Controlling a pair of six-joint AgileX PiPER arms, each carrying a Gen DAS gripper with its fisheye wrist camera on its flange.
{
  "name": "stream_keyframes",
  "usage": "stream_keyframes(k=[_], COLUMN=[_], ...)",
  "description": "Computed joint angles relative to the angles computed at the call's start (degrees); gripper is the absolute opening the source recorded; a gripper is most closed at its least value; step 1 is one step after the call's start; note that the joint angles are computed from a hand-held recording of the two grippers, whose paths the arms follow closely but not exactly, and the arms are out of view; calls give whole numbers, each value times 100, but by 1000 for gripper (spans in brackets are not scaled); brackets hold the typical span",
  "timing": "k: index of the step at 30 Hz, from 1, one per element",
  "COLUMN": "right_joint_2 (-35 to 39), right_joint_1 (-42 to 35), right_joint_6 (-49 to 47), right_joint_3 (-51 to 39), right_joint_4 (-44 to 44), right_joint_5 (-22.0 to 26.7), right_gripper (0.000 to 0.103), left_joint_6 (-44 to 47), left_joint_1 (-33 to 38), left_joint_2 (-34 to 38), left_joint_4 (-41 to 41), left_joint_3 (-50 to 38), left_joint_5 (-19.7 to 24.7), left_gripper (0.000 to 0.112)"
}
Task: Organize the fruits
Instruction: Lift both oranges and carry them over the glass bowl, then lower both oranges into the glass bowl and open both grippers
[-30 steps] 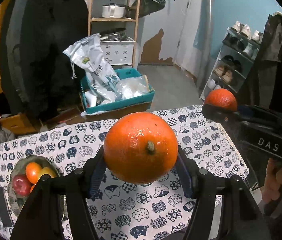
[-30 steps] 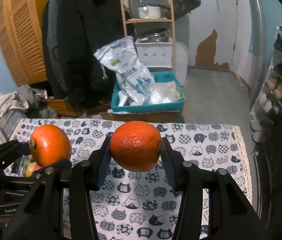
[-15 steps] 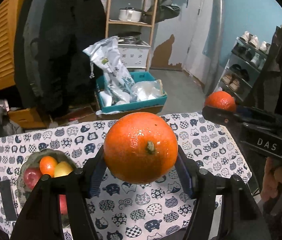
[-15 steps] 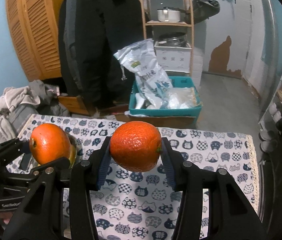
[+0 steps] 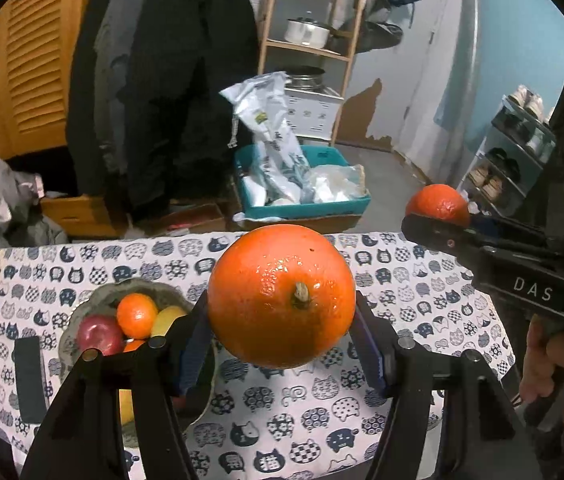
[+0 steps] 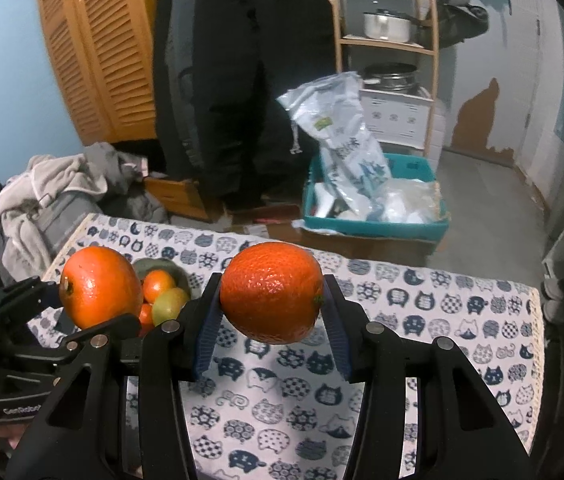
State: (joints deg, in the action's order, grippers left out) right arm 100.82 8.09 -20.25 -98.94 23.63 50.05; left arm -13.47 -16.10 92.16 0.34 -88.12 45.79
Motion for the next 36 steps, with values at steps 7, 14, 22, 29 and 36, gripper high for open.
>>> stream_keyframes(k=[7, 14, 22, 29, 36], right_joint_2=[422, 755, 1324, 1965, 2617], right_joint_1=[401, 785, 1158, 1457, 1732], right_joint_6=[233, 462, 655, 899, 1049], right_joint_3=[-473, -935, -1494, -2111, -2801], right_joint_4=[-58, -215, -326, -436, -433], right_joint_5=[163, 279, 479, 806, 1211], right_gripper=[48, 48, 48, 48, 48], left_joint_6=[155, 337, 595, 933, 1231], left_joint_1=[413, 897, 1523, 2100, 2572], left_joint_2=[-190, -323, -283, -77, 381], left_joint_4=[-183, -342, -576, -917, -1246], left_joint_3=[344, 621, 1042, 1250, 1401], left_joint_5=[-84, -156, -296, -274, -304], left_gripper=[66, 66, 66, 66, 66])
